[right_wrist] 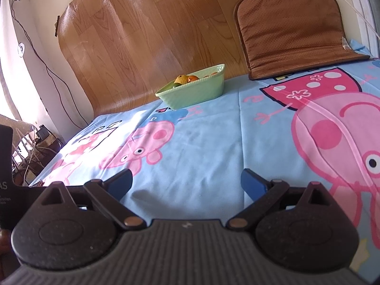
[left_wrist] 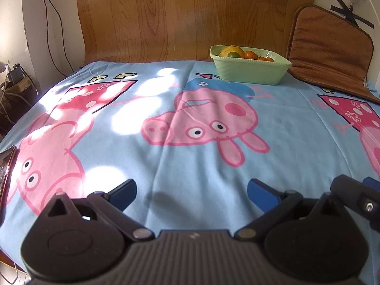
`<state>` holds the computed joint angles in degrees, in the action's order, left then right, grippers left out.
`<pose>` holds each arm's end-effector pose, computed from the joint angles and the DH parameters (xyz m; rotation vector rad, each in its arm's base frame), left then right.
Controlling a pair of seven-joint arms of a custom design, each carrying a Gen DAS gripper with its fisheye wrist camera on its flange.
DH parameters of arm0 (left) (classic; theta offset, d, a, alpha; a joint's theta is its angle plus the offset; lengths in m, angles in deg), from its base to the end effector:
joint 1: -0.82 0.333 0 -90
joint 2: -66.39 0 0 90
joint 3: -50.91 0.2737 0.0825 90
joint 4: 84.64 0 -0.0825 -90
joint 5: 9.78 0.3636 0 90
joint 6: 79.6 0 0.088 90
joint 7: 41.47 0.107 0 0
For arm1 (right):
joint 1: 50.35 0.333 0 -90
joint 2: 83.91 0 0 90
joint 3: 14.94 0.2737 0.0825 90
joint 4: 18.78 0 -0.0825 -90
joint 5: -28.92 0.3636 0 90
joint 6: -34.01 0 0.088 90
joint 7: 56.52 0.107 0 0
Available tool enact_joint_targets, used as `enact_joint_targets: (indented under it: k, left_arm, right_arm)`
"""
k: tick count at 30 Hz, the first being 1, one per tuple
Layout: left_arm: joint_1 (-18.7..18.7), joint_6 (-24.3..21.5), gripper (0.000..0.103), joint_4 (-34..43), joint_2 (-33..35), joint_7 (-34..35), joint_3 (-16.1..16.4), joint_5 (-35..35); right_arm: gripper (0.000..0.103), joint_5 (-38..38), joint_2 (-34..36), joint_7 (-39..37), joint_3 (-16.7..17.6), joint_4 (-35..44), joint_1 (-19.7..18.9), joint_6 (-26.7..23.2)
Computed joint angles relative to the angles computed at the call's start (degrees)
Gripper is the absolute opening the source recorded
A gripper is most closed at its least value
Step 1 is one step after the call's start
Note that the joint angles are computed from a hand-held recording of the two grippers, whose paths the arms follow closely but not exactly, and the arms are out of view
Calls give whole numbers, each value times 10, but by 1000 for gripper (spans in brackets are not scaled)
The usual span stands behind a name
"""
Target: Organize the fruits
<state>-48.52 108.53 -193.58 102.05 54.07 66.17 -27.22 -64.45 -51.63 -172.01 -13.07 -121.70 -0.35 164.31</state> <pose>0.5377 -0.3491 0.2555 -1.3213 2.1864 -0.8825 0.4079 0.4777 0.2245 -1.0287 1.8452 -0.7487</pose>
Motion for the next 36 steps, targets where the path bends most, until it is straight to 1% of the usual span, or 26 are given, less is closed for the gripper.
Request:
enact_joint_targets:
  k: [23,30,36]
  left_arm:
    - [-15,0,103,-1,2,0,15,3]
    - [-31,9,103,-3,5,6,31,-7]
    - [-36,11,103,-2,6,19,34,-19]
  right_arm:
    - [99,-6,-4,9,2,-8,1,-7]
    - [99,-4,-3,4,2,-5,0,-5]
    - [99,-5,-4,4,2,-5,0,-6]
